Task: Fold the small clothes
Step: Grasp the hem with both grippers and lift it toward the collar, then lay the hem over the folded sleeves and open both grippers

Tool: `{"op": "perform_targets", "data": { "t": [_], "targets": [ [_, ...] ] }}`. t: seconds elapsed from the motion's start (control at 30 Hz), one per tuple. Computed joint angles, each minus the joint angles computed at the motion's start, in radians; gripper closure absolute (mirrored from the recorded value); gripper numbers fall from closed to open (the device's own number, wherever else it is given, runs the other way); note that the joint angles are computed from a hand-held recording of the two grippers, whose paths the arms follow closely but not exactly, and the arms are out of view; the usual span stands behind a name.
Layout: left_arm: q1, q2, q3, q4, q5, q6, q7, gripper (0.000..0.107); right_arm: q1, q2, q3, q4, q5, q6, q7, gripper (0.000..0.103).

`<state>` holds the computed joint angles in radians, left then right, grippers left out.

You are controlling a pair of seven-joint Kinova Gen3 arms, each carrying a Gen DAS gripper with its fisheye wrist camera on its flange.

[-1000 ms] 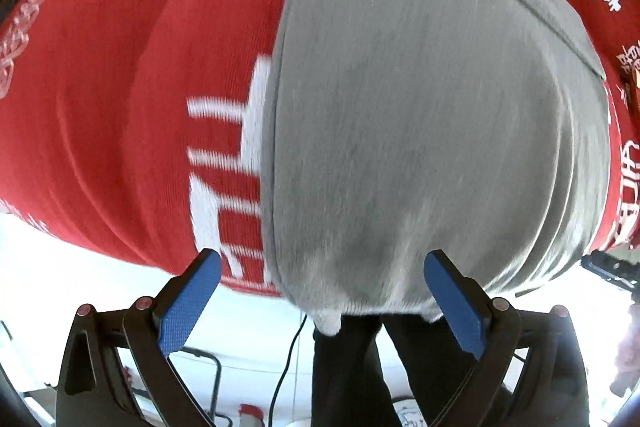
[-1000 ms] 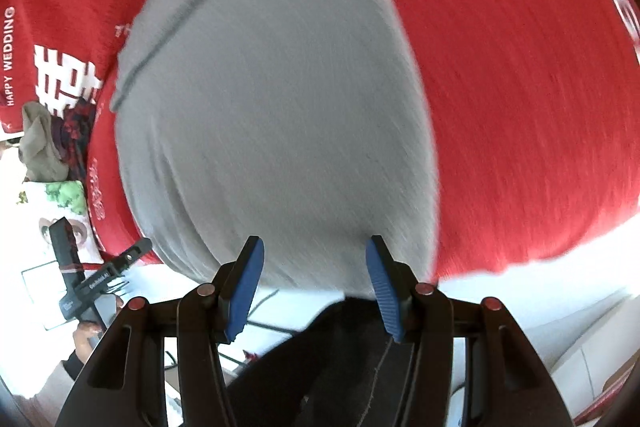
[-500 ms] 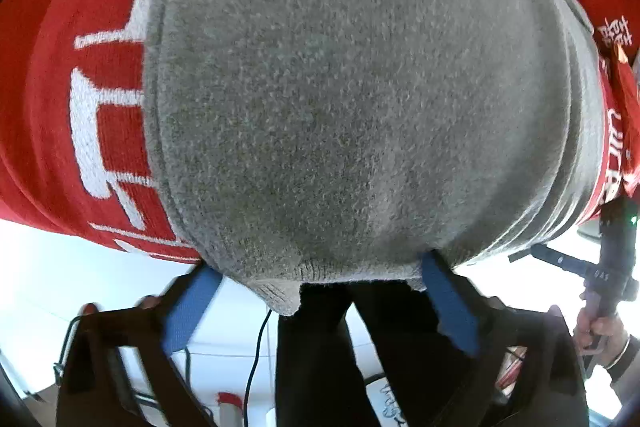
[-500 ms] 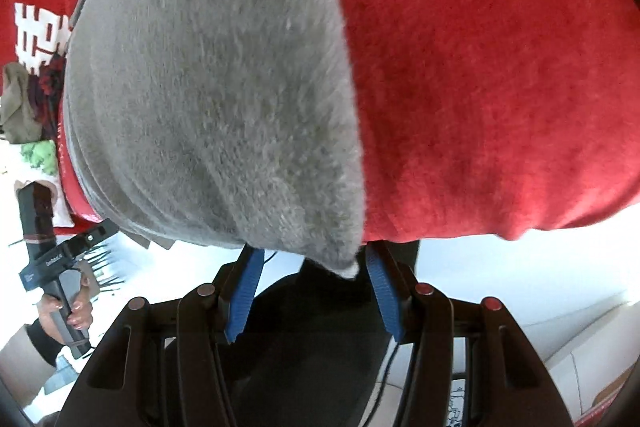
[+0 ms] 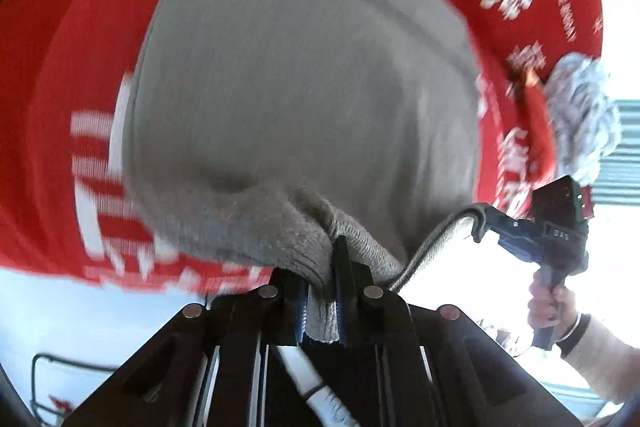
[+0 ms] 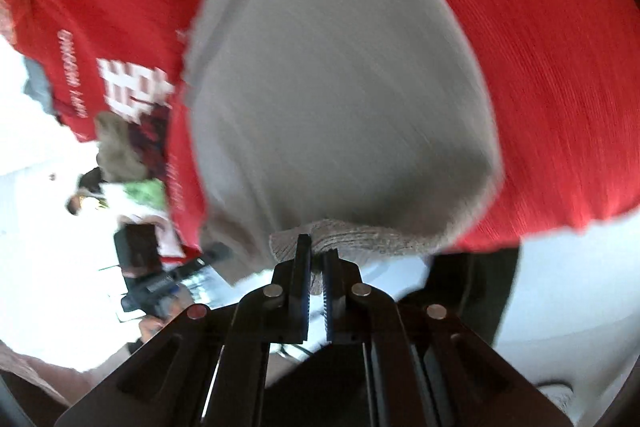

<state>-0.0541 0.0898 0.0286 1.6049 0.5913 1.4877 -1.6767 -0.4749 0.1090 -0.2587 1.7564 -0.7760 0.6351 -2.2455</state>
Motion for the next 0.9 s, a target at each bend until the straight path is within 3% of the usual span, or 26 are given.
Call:
{"op": "perform_targets", "data": {
  "t": [0.17,0.37,0.63,0.9],
  "targets": [
    [-0.007,0.117,0.015,-0.189,0.004,-0.042,0.027,0.096,0.055,0.076,0.031,-0.139,0.033,0.007,0.067,0.098],
    [0.015,0.245,0.04,-0.374,-0.101,-0.098,0.09,0.096,0.09,0.163,0.065,-0.297,0.164,0.053,-0.008,0.098],
    [0.056,0.285,0.044,-0.446,-0.248,-0.132,0.216,0.096,0.115,0.239,0.088,-0.361,0.267,0.171,-0.177,0.098],
    [0.089,0.303,0.044,-0.516,-0.368,-0.064,0.242,0.095,0.129,0.237,0.082,-0.373,0.298,0.206,-0.225,0.094]
  ]
}}
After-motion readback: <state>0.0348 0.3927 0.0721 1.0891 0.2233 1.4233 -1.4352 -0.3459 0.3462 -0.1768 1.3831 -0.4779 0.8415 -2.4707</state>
